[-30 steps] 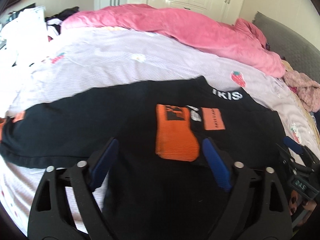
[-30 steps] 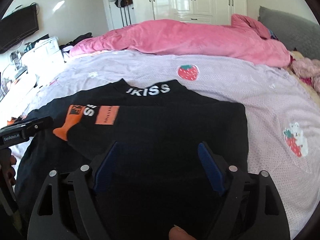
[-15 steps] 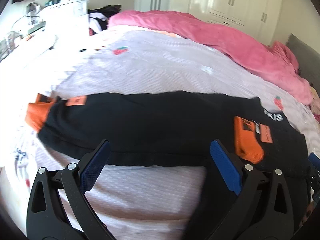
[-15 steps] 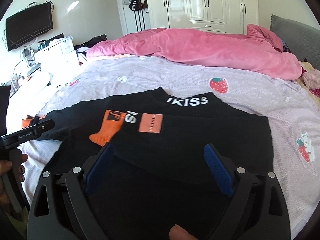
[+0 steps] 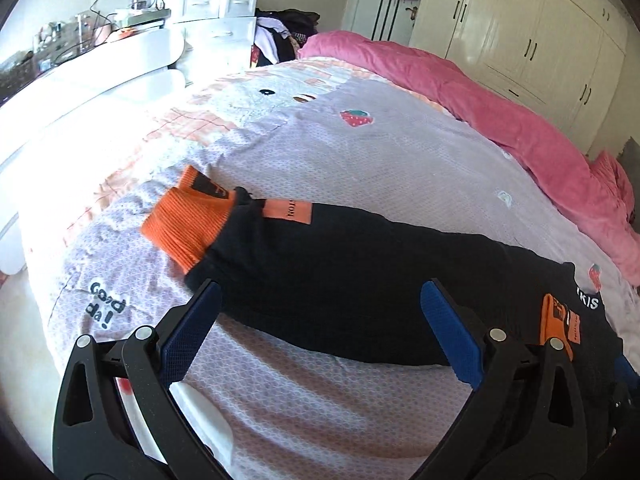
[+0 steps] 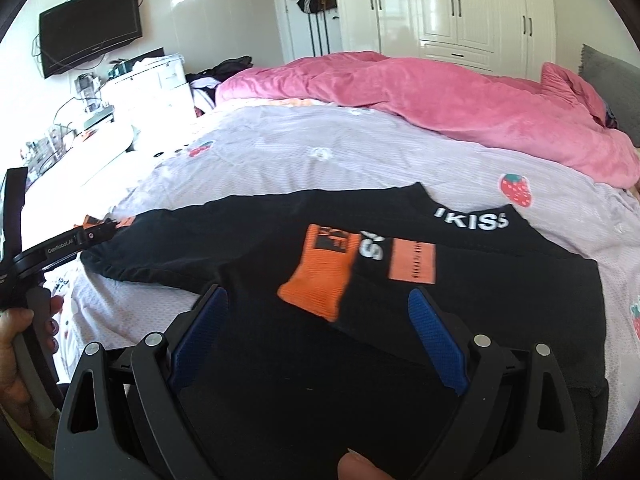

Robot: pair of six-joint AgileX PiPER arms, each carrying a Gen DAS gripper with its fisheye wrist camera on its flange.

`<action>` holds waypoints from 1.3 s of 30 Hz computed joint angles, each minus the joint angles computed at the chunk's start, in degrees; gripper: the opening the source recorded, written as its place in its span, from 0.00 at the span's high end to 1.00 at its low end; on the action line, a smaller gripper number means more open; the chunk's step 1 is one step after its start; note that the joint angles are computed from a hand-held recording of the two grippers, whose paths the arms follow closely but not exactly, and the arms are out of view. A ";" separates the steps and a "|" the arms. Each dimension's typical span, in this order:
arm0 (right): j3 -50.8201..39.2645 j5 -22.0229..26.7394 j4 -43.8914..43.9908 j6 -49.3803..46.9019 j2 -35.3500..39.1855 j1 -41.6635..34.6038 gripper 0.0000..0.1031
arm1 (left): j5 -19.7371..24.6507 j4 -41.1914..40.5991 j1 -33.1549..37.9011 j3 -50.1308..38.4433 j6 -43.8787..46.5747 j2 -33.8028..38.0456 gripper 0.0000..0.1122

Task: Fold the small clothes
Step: 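Move the left tool to the other sleeve's orange cuff and grasp it, then lift the sleeve and carry it across the shirt toward the right tool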

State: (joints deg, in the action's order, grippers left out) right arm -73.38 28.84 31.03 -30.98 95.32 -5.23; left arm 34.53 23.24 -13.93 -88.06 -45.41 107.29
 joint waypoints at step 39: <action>3.11 0.79 3.37 1.57 2.11 1.43 0.12 | -19.60 3.04 9.31 7.55 -10.15 -2.47 0.98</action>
